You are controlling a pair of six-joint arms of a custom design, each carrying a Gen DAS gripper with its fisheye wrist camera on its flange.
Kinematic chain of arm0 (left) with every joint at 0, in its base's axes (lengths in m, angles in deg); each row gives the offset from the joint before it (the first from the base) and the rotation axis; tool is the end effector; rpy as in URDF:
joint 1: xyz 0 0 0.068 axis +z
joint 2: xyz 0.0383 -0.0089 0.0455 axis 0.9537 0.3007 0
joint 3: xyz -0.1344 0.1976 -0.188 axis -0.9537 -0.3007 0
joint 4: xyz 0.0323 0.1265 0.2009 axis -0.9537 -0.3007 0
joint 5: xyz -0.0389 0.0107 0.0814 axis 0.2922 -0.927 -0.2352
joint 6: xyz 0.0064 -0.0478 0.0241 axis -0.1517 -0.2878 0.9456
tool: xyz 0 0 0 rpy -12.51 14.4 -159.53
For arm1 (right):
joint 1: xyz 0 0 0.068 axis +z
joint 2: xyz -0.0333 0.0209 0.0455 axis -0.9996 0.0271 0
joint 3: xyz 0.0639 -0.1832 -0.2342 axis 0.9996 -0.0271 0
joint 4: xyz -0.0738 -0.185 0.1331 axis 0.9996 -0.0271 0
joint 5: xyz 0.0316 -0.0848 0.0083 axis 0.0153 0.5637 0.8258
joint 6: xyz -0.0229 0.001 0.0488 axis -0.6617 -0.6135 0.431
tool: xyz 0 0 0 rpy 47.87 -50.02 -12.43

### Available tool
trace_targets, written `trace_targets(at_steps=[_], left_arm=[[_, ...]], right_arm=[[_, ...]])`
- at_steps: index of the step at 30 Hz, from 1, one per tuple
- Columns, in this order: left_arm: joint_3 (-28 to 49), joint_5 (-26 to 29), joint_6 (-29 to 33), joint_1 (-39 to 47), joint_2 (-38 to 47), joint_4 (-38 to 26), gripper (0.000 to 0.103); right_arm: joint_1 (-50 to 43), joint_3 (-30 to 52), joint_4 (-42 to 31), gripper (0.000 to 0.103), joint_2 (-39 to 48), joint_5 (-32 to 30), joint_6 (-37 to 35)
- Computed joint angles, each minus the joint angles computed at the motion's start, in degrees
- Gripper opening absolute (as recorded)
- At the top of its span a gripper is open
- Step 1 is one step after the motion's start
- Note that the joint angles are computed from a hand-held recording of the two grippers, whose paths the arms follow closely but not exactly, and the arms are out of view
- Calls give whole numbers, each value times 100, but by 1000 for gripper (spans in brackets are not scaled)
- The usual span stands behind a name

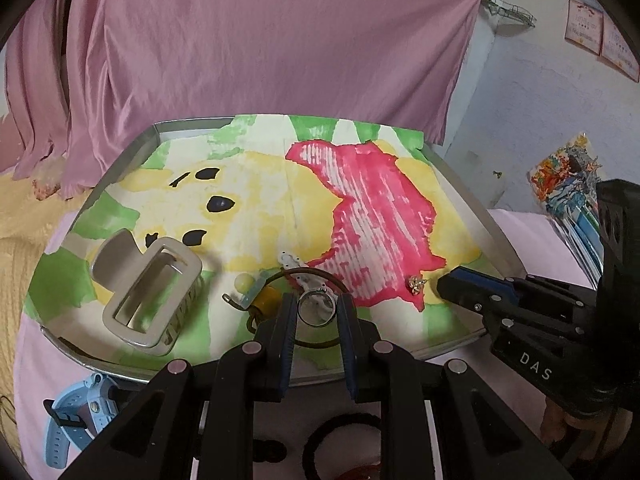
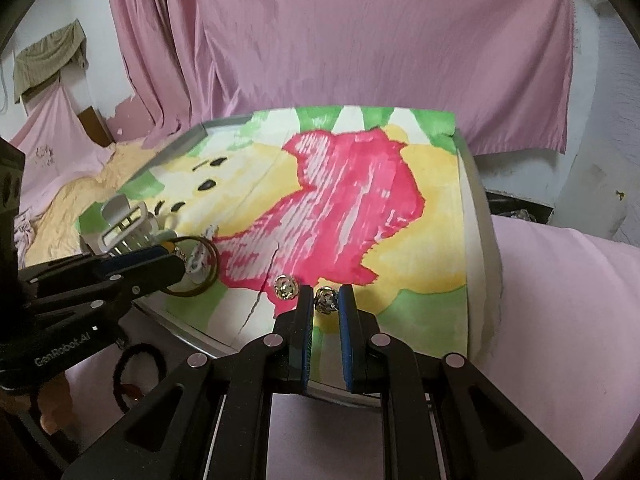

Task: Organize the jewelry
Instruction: 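Lower the ring and gold charm into the tray and open both tools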

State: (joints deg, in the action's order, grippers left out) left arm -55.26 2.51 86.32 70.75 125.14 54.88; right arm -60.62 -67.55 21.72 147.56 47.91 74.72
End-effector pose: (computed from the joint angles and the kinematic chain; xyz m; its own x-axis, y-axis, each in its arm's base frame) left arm 0.1779 -0.0152 0.1254 -0.7461 0.0644 -0.6627 0.2408 0.9540 -0.1784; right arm 0.1768 0.0877 0.1112 -0.7433 -0.0261 -0.6684 -0.1473 0.9811 0.1255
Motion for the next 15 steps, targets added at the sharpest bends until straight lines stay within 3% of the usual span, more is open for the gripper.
trace_targets(at_steps=[10, 15], left_arm=[[-1, 78, -23, 62, -6, 10, 19], [-46, 72, -46, 196, -322, -160, 20]], right_arm=[[-81, 122, -173, 12, 66, -119, 24], [57, -111, -23, 12, -190, 141, 215]])
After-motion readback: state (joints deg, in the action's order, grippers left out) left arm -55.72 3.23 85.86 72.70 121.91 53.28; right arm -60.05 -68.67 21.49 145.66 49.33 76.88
